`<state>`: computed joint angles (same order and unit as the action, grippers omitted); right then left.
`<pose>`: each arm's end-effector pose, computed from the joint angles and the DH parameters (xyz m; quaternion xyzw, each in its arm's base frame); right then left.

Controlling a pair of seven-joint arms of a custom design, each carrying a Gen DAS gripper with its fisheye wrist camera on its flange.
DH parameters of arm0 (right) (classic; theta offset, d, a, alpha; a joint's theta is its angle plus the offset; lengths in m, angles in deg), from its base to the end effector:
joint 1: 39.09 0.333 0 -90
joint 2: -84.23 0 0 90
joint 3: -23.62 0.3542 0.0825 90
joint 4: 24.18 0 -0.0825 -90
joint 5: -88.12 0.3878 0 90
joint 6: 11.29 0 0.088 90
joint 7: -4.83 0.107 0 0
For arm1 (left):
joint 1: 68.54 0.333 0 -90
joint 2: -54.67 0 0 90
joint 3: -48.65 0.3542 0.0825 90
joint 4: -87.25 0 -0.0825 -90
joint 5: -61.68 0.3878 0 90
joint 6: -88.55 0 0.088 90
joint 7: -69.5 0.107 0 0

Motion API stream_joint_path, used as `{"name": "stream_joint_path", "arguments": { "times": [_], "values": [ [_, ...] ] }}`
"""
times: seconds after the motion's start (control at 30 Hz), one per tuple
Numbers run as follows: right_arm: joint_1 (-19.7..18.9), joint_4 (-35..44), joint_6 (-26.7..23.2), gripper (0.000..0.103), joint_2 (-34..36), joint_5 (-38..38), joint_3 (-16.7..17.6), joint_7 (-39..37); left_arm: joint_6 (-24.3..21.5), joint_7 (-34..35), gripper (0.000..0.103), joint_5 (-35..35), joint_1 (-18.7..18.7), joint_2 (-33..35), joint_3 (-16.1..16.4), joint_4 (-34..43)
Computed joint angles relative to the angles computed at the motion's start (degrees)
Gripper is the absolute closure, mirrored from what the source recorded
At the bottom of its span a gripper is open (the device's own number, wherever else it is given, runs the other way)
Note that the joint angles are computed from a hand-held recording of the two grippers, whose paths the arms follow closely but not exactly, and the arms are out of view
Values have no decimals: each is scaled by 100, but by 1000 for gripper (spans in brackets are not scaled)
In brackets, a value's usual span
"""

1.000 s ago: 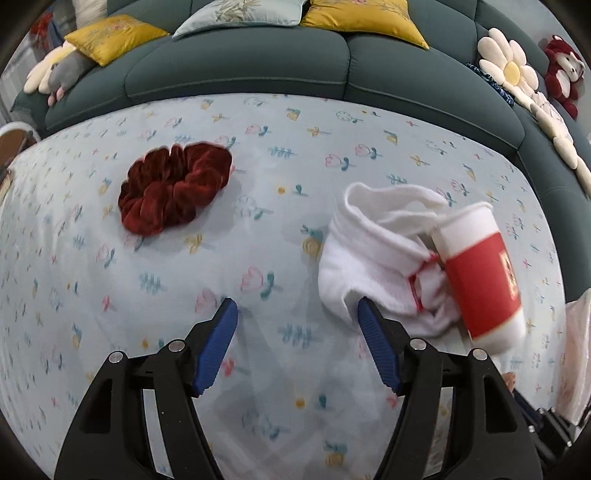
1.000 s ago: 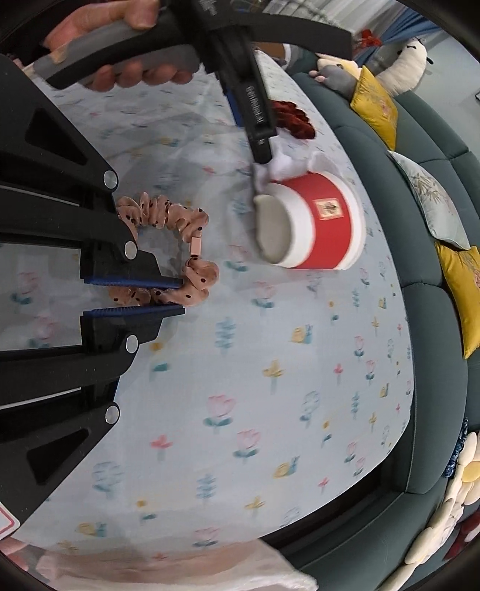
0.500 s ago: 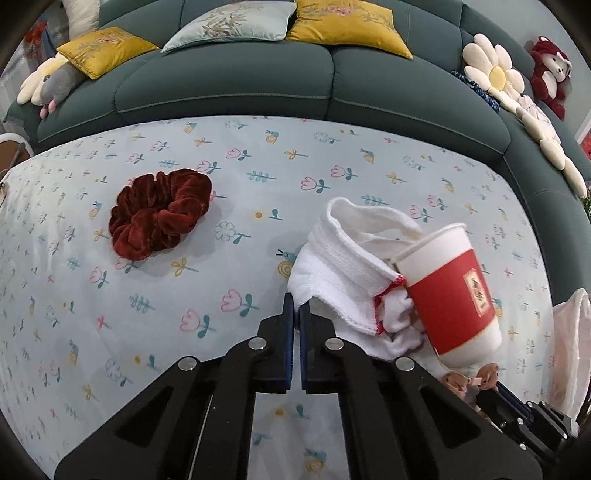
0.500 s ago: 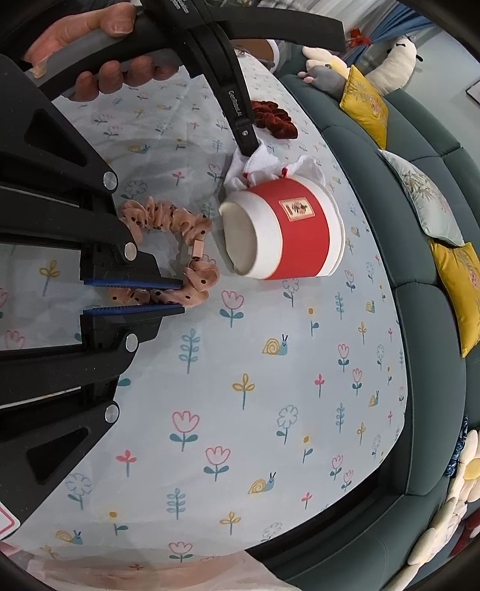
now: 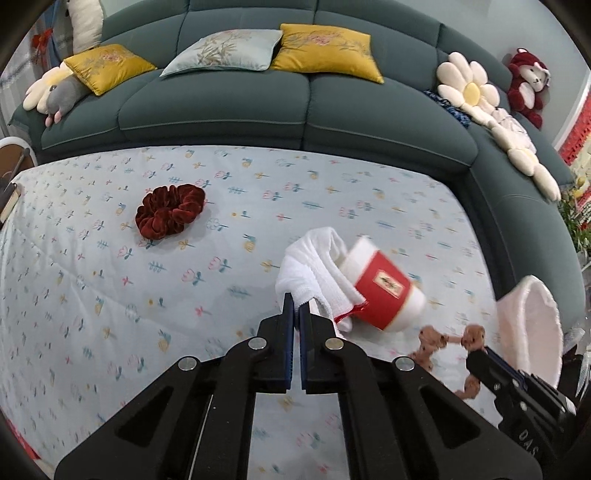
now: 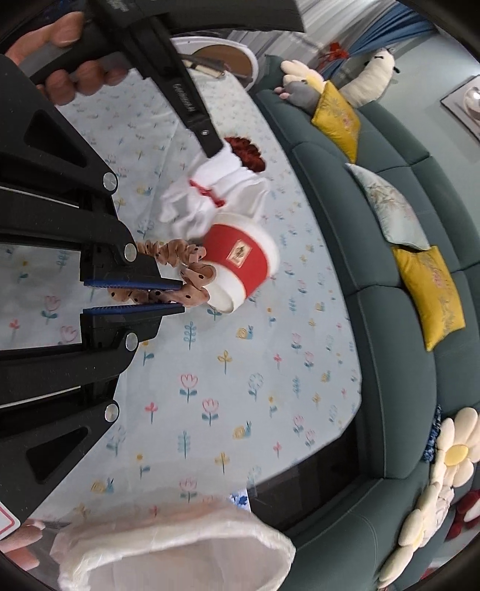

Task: Collect trash
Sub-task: 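Grasp the white cloth beside the red cup with the left tool while the right tool holds the scrunchie, then carry the scrunchie and white cloth over the bin and open both tools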

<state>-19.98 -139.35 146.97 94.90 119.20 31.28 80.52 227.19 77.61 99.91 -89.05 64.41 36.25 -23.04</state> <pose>0.5807 0.2635 0.4580 -0.7505 0.5782 -0.0301 0.3186 0.5391 -0.3370 0.4753 -0.8064 0.5182 -0.2052 0.1975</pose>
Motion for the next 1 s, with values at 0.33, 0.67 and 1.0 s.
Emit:
{"name": "stream_joint_path", "arguments": {
  "times": [0.33,0.67,1.0],
  "values": [
    [-184,-712,210,96,-874,717,-157,-514,-529,-71,101,266,-517,147,-216,728],
    [-364,-1310,293,96,-1573,1258,-554,-983,-964,289,101,483,-1152,767,-253,1937],
    [-636,-1553,338,96,-1838,1607,-911,-1307,-1372,1239,101,326,-1880,1897,-31,3708]
  ]
}}
